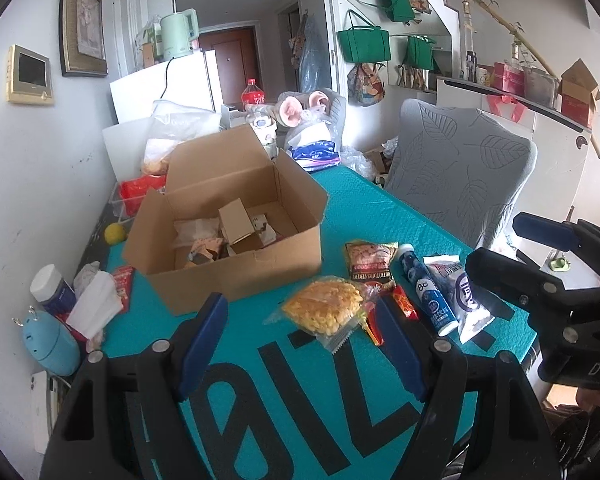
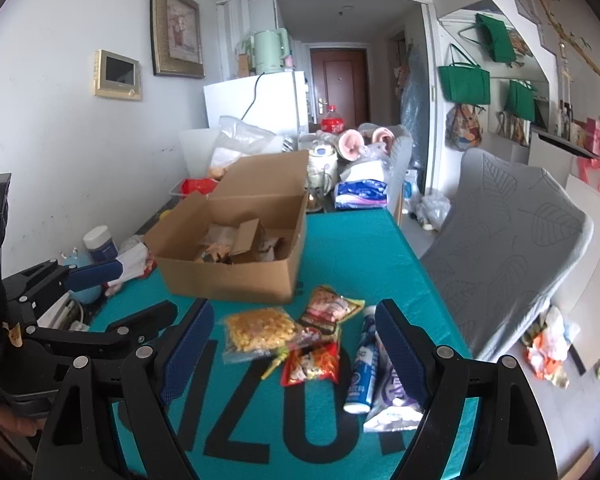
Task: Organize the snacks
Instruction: 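Withdraw both grippers from the cardboard box back toward the remaining snacks, then grasp the clear bag of yellow crackers with the right gripper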
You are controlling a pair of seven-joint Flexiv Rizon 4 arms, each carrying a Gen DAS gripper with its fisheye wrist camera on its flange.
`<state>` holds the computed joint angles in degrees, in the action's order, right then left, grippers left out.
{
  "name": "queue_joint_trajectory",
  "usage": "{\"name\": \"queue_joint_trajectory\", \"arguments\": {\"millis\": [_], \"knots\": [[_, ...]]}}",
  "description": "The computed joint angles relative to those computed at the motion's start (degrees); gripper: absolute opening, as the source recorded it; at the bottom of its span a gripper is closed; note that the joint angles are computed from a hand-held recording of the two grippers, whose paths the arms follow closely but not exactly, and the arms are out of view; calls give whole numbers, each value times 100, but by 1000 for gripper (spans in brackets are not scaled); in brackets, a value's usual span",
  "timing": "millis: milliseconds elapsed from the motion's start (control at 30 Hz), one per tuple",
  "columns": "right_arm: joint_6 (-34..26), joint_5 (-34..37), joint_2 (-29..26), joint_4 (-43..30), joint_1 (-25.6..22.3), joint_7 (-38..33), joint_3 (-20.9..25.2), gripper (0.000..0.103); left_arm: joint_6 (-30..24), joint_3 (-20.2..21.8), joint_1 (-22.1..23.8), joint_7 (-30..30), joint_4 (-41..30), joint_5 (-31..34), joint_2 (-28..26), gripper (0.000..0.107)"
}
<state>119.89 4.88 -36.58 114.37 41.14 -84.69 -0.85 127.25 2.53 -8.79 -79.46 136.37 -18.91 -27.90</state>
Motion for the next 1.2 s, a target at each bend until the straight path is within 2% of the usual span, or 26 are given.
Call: {"name": "queue_joint_trajectory", "arguments": {"millis": [133,333,467,633,733,833,967,1033,1100,1167,1200], "knots": [[-46,-184,-167,-27,-236,117,175,84,-43,-132,190,-200,-32,228,-144,76],[-330,-655,-450,-166,-591,343,395,84,-122,-58,69,-339,-171,15,-446,76],[-559,-1204,-691,-387,-1021,597,741,84,-320,-222,427,-615,-252,298,-563,76],[-869,-1795,-964,-751,-1292,807,959,84,-498,-38,402,-685,-359,211,-669,76],[-1203,-2174,-1148,-1059,-1501,920,1183,84,-575,-45,574,-772,-413,272,-737,76],[-1556,-2572,-1393,-1419,-1799,971,1561,84,-799,158,433,-749,-520,-34,-820,76],[-2042,-2907,-1700,-1923,-1990,883,1913,86,-919,65,733,-897,-587,87,-860,76],[-2396,-3009,-1888,-2231,-2134,764,2201,86,-973,127,735,-945,-632,31,-881,76],[-2778,-3016,-2071,-2549,-2234,567,2464,89,-1104,202,706,-952,-695,-59,-892,76],[-3108,-2961,-2180,-2824,-2160,425,2489,101,-1205,256,705,-951,-754,-104,-898,76],[-3184,-2929,-2220,-2925,-2101,354,2460,102,-1196,285,698,-967,-773,-124,-911,76]]}}
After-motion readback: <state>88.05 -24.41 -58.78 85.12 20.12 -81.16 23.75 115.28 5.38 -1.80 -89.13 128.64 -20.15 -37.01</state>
